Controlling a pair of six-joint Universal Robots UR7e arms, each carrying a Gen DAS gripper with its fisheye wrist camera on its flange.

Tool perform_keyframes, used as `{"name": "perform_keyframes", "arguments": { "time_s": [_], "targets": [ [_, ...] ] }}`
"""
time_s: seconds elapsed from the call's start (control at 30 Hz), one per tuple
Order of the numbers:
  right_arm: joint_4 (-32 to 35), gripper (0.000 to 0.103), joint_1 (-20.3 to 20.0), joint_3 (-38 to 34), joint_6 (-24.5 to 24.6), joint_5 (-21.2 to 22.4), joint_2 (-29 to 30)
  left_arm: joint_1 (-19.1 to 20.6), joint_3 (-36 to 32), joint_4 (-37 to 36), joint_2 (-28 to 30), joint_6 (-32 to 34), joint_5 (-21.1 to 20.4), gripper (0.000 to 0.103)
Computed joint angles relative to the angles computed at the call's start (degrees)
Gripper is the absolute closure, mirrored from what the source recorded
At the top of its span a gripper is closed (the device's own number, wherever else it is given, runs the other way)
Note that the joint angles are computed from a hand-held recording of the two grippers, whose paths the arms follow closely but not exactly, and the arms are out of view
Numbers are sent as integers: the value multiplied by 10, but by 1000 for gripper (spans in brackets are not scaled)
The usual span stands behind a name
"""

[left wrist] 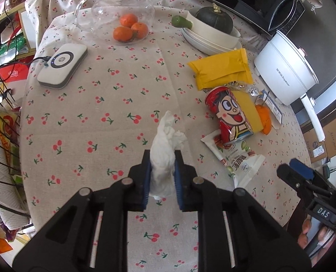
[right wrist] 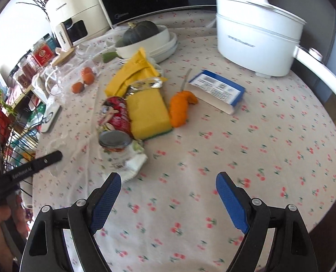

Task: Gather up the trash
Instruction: 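Lift the tissue with the left tool while the right tool approaches the red can, then close the right tool around the red cartoon drink can and lift it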

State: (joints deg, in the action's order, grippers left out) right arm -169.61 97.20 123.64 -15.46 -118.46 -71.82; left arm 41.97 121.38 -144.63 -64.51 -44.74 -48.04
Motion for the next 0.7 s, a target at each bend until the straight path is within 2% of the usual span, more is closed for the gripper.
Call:
{"name": "perform_keyframes", "arguments": {
  "time_s": [0.13,0.37,0.5,0.53,0.57,0.7],
  "targets": [
    [-38,18,23,-37,-27,-11,77,-3,7,23,-17,5,22,83],
    [-40,29,37,-93,-26,-31,155,8,19,23,-36,0,15,83],
    [-41,31,40,-110,-22,-53,177,8,21,25,-38,1,13,83],
    [-42,34,41,-114,-26,-56,180,7,22,26,-39,0,12,83],
    [-42,42,41,-115,-32,-52,180,6,21,26,-40,0,12,83],
    [-26,43,41,-108,-35,-39,164,1,21,22,-38,-2,10,83]
  ]
}}
